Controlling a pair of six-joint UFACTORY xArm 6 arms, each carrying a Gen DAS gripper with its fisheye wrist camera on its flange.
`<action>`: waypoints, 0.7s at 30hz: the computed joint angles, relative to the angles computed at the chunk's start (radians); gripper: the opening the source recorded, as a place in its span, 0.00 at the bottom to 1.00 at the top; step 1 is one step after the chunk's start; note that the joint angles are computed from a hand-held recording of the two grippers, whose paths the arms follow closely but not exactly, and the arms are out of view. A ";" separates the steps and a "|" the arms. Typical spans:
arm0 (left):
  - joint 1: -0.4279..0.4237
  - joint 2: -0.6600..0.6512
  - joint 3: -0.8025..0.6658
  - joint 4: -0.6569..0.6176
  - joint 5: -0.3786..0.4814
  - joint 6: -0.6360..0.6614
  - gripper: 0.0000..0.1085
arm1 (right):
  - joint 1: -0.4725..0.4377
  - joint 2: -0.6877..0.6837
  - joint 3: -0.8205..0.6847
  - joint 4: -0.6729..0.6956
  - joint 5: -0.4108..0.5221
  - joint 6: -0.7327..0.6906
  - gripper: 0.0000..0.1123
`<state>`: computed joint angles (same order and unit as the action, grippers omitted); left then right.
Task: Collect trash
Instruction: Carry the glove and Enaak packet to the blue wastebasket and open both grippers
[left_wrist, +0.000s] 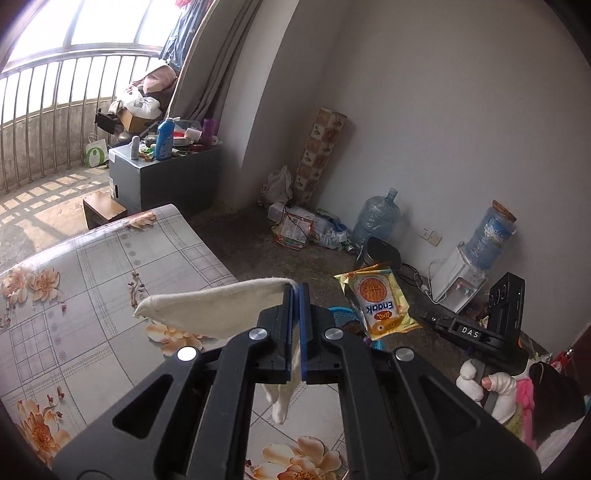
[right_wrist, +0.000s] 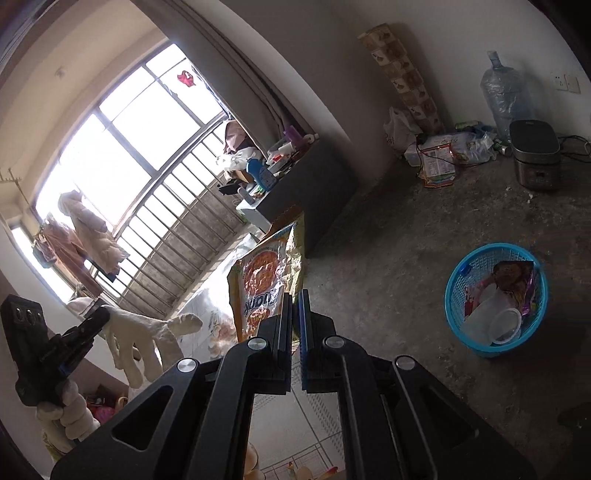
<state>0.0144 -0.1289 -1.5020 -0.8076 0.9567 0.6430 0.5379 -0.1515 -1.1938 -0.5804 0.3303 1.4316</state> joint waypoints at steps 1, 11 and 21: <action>-0.030 0.023 -0.024 0.002 0.003 -0.003 0.01 | -0.013 -0.034 0.030 -0.045 0.017 0.048 0.03; -0.312 0.338 -0.304 0.139 0.044 -0.070 0.01 | -0.154 -0.271 0.340 -0.133 0.112 0.246 0.03; -0.493 0.748 -0.695 0.329 0.185 -0.158 0.01 | -0.323 -0.119 0.445 0.054 0.010 0.142 0.03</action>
<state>-0.4782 0.6187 -2.1972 -0.4784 1.1418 0.4850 0.2150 -0.2703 -0.7489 -0.5260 0.3403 1.5735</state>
